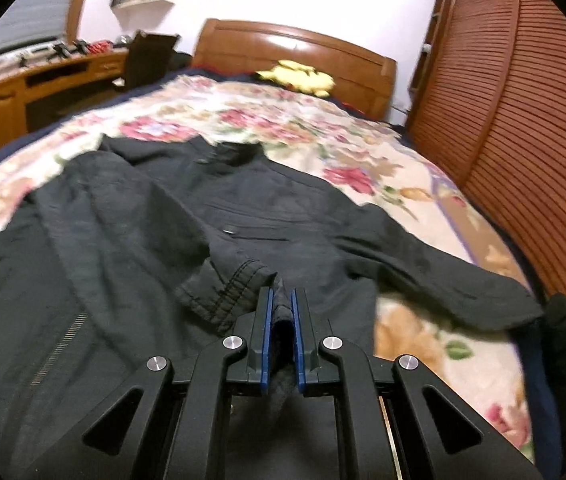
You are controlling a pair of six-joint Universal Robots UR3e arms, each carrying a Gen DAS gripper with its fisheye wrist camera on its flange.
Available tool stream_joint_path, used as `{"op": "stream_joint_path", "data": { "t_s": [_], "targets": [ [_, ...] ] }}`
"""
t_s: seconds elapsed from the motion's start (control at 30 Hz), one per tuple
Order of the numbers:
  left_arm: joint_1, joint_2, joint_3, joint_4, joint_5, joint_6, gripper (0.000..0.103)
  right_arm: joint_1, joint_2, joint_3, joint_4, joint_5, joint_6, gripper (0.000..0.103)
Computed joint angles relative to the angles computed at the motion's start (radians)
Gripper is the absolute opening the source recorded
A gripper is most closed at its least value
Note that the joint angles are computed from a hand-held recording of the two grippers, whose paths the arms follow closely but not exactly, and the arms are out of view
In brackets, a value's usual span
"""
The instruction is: Fold large clothes
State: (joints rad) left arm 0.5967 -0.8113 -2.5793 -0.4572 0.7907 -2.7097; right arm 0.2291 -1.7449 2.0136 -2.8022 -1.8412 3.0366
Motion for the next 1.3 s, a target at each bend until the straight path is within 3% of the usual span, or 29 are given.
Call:
{"op": "stream_joint_path", "data": {
  "t_s": [0.27,0.37,0.43,0.77,1.07,1.3],
  "targets": [
    [-0.196,-0.217,0.036,0.272,0.116,-0.136,0.078,0.049,0.088,-0.158,0.106,-0.069,0.046,0.014],
    [-0.224,-0.266,0.055,0.309,0.132,-0.154,0.078,0.079,0.12,-0.169,0.078,-0.145,0.047,0.029],
    [-0.235,-0.281,0.064,0.317,0.138,-0.162,0.078,0.084,0.117,-0.161,0.063,-0.144,0.055,0.05],
    [-0.264,-0.33,0.089,0.358,0.161,-0.192,0.078,-0.019,0.074,-0.034,0.014,0.089,0.015,0.051],
    [-0.291,-0.351,0.102,0.372,0.192,-0.197,0.078,-0.115,0.178,-0.02,0.044,0.234,-0.028,0.051],
    [-0.297,-0.35,0.102,0.372,0.2,-0.203,0.078,-0.18,0.177,0.046,-0.026,0.307,-0.043,0.056]
  ]
}}
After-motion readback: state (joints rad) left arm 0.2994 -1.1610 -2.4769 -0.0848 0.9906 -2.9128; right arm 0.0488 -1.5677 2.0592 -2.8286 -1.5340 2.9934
